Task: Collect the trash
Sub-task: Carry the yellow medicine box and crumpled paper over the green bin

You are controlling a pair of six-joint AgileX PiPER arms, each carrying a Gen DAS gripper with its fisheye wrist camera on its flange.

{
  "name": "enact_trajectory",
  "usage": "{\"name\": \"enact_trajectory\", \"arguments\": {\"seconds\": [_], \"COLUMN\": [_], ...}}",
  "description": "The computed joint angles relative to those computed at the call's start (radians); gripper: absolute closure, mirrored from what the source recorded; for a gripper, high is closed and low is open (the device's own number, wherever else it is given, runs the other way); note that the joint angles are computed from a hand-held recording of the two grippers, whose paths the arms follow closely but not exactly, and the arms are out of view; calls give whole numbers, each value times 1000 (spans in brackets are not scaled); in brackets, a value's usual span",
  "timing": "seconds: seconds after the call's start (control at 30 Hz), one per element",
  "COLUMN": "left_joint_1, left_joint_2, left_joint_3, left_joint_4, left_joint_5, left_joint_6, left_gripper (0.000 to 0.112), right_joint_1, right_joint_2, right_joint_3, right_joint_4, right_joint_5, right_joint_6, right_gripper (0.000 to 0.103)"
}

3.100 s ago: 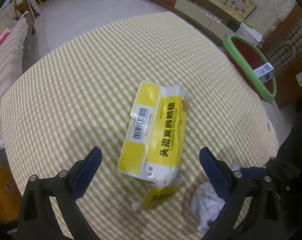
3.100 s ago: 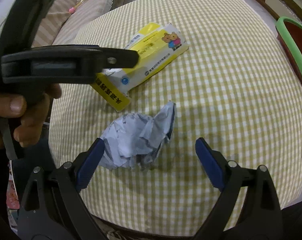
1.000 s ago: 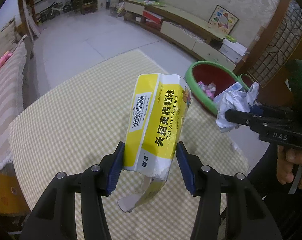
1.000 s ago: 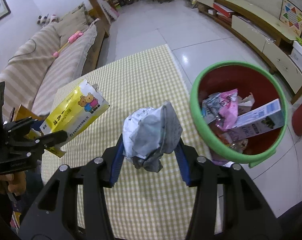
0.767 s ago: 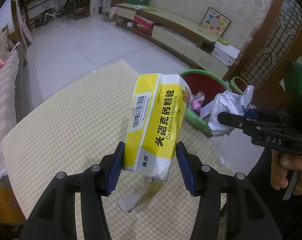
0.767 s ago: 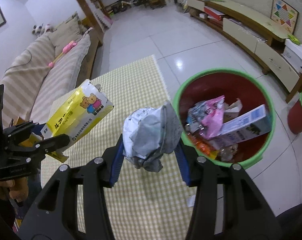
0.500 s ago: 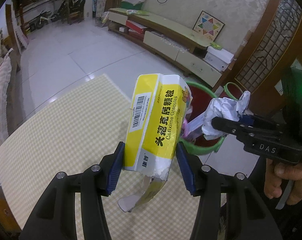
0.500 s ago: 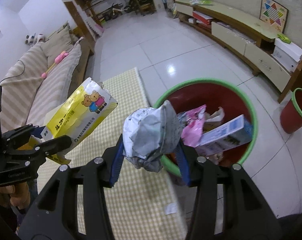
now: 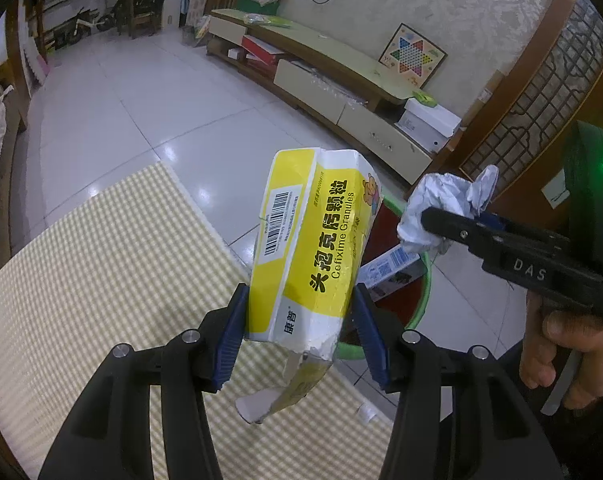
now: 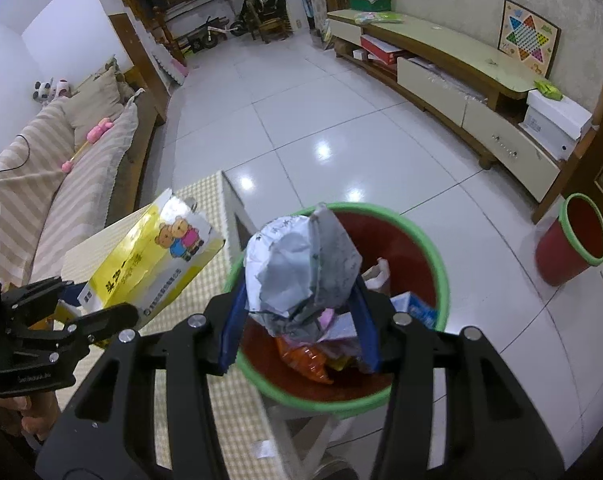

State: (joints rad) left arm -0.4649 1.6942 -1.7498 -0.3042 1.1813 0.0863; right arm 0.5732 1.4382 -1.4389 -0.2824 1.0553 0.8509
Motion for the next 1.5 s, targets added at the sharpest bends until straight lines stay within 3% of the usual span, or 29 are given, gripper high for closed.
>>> {"name": "enact_trajectory", "arguments": {"seconds": [0.53,1.1,1.5], "left_joint_1": [-131,-177,-171], "left_joint_2": [180,221,241], "left_joint_3": [-223,-222,-244], "left_joint_4": [81,91,93], "left_joint_5": [24,-19,-1], "left_joint_6": [-155,-224,-226], "left_gripper": [62,62,61], "right_joint_1": [-112,-165,-179], "right_joint_2": [-11,5,10], "right_joint_3": [75,85,96], "right_joint_4": [22,46,75], "right_joint_5": [-63,-101,-120], "right_joint_6": [-30,-46,-70], "right_gripper": [57,57,57]}}
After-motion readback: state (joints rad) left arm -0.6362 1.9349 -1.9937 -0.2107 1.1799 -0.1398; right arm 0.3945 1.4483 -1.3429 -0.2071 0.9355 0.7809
